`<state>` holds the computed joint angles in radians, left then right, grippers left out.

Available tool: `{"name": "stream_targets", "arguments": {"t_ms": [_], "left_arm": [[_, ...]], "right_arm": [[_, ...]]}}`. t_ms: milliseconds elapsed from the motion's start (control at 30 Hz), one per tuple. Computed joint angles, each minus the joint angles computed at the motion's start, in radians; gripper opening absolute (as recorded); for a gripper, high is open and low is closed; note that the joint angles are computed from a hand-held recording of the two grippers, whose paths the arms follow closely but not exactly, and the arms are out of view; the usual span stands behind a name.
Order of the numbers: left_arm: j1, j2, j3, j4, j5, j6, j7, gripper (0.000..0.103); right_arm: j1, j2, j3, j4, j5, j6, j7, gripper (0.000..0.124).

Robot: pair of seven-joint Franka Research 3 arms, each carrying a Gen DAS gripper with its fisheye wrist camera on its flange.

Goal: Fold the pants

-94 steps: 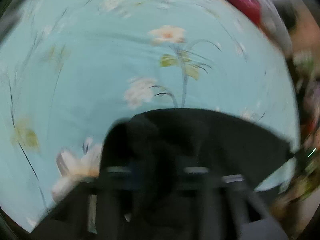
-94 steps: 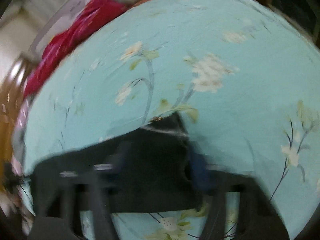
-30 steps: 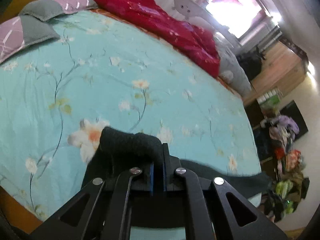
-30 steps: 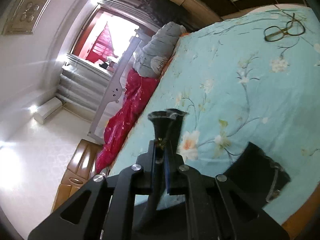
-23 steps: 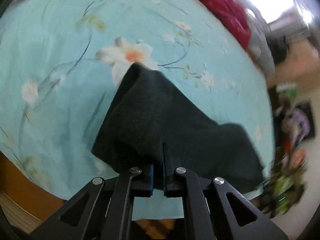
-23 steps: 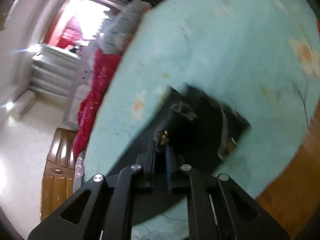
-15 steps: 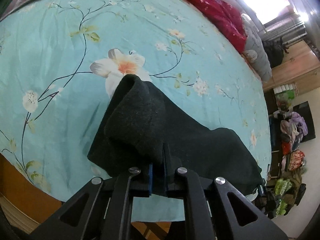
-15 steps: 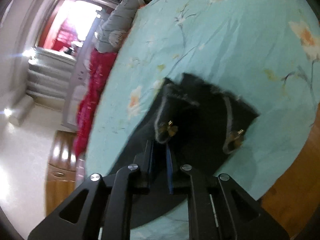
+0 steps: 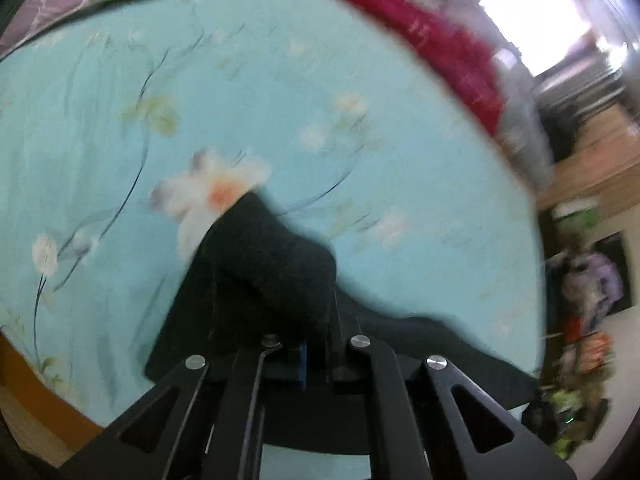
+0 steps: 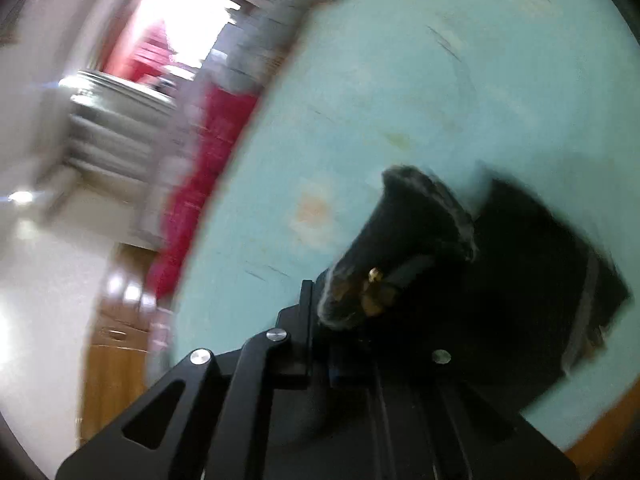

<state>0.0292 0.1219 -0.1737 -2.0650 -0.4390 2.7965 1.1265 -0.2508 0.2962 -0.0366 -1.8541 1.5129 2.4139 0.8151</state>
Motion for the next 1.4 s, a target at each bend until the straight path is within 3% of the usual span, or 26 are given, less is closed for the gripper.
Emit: {"name": "stream_targets", "arguments": {"t_ms": [100,167,267,333,433,600,667,733,867,933,1000,1033,1067,1133,1267,1333,1400], "left_arm": [[-0.005,-0.088,-0.008,-0.054,-0.06,0.072,0.09,0.004],[-0.028,-0.136,0.004,-0.112,-0.117,0.089,0.175,0.005],[-0.058,-0.137,0.035,-0.184,-0.136,0.025,0.2,0.006],[-0.059,-0.095,0.044,-0.212,-0.132,-0.047,0.151,0.005],[-0.034,-0.069,0.012,-0.238,-0.288,-0.047,0.243,0.005],[-0.055,-0.086,0.029,-0.225,-0.141,-0.029,0.182,0.008],[-0.049,-0.071,0.029,-0.213,-0.155,-0.05,0.187,0.008],[-0.041,-0.08,0.024,-0.218,-0.22,-0.083,0.239,0.008],[-0.036,-0.167,0.052,-0.276,-0.176,-0.135,0.327,0.039],[-0.041,-0.228,0.088,-0.301,-0.236,-0.161,0.438,0.039],[-0.047,-0.265,0.111,-0.31,-0.237,-0.155,0.474,0.041],[-0.045,-0.267,0.115,-0.302,-0.202,-0.124,0.462,0.049],[-0.042,-0.258,0.118,-0.291,-0.169,-0.101,0.438,0.067],[-0.036,-0.192,0.125,-0.224,-0.13,-0.078,0.391,0.074],[0.001,-0.03,0.11,-0.043,-0.17,-0.205,0.407,0.074],[0.023,0.024,0.092,0.016,-0.127,-0.248,0.368,0.073],[0.043,0.072,0.068,0.068,-0.109,-0.281,0.351,0.061]], "right_arm": [[-0.035,-0.086,-0.008,-0.024,0.139,-0.074,-0.148,0.006],[-0.036,-0.132,-0.034,-0.072,0.157,-0.099,-0.184,0.006],[-0.024,-0.147,-0.071,-0.156,0.087,-0.081,-0.141,0.006],[-0.018,-0.123,-0.083,-0.207,0.031,-0.064,-0.063,0.006],[-0.018,-0.088,-0.084,-0.256,0.001,-0.036,0.002,0.006],[-0.027,-0.118,-0.082,-0.27,0.056,-0.041,-0.056,0.006],[-0.006,-0.11,-0.081,-0.253,-0.02,0.007,-0.028,0.007],[0.025,-0.088,-0.079,-0.229,-0.192,0.071,0.086,0.008],[0.035,-0.139,-0.09,-0.257,-0.378,0.131,0.235,0.018],[0.05,-0.192,-0.105,-0.287,-0.528,0.222,0.333,0.026],[0.057,-0.234,-0.104,-0.299,-0.61,0.269,0.343,0.032],[0.065,-0.251,-0.099,-0.296,-0.636,0.279,0.327,0.036],[0.074,-0.263,-0.091,-0.287,-0.647,0.276,0.293,0.04],[0.103,-0.243,-0.066,-0.217,-0.624,0.186,0.191,0.061],[0.143,-0.108,-0.007,-0.02,-0.571,-0.13,0.037,0.062],[0.181,-0.016,0.031,0.09,-0.625,-0.206,0.034,0.062],[0.232,0.06,0.055,0.178,-0.734,-0.227,0.047,0.062]]}}
